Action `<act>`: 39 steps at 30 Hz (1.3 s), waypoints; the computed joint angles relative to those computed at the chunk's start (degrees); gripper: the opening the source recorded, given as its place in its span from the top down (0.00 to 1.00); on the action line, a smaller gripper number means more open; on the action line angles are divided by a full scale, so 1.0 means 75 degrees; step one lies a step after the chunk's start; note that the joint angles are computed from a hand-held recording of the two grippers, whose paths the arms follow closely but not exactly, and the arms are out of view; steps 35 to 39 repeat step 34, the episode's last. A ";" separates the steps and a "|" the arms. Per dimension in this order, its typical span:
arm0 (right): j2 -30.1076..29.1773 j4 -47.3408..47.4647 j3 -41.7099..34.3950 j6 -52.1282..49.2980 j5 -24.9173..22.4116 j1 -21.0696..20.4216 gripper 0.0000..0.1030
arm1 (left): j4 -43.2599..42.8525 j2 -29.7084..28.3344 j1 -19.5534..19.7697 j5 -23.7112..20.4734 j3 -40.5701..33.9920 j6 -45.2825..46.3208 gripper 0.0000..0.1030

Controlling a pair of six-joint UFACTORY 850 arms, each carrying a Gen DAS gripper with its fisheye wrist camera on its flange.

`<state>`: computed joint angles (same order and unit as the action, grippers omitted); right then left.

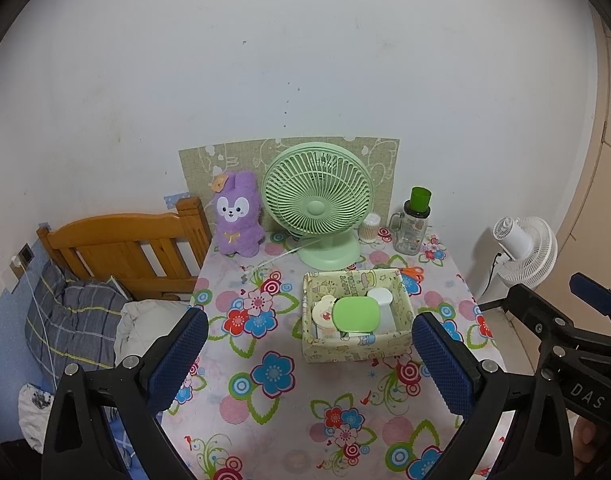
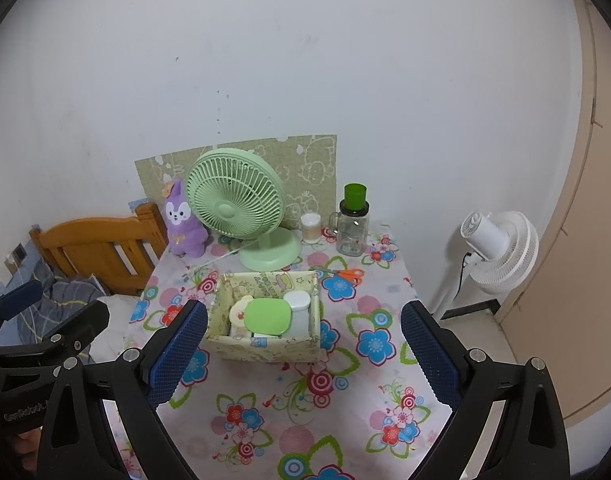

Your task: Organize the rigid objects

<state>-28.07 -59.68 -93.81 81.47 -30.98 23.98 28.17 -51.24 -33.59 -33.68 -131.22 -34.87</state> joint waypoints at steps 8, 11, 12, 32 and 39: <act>-0.0006 -0.0131 -0.0005 0.0118 -0.0096 0.0024 0.04 | 0.0129 0.0025 -0.0017 -0.0012 0.0016 -0.0080 0.00; 0.0010 -0.0181 0.0015 0.0173 -0.0114 0.0041 0.04 | 0.0194 0.0043 -0.0023 -0.0008 0.0049 -0.0165 0.00; 0.0007 -0.0163 0.0008 0.0155 -0.0118 0.0040 0.04 | 0.0168 0.0044 -0.0021 -0.0012 0.0048 -0.0143 0.00; 0.0073 -0.0159 0.0094 0.0177 -0.0116 0.0048 0.04 | 0.0060 0.0159 -0.0005 0.0044 0.0238 -0.0133 0.00; 0.0056 -0.0162 0.0076 0.0169 -0.0112 0.0044 0.04 | 0.0062 0.0137 -0.0007 0.0035 0.0208 -0.0131 0.00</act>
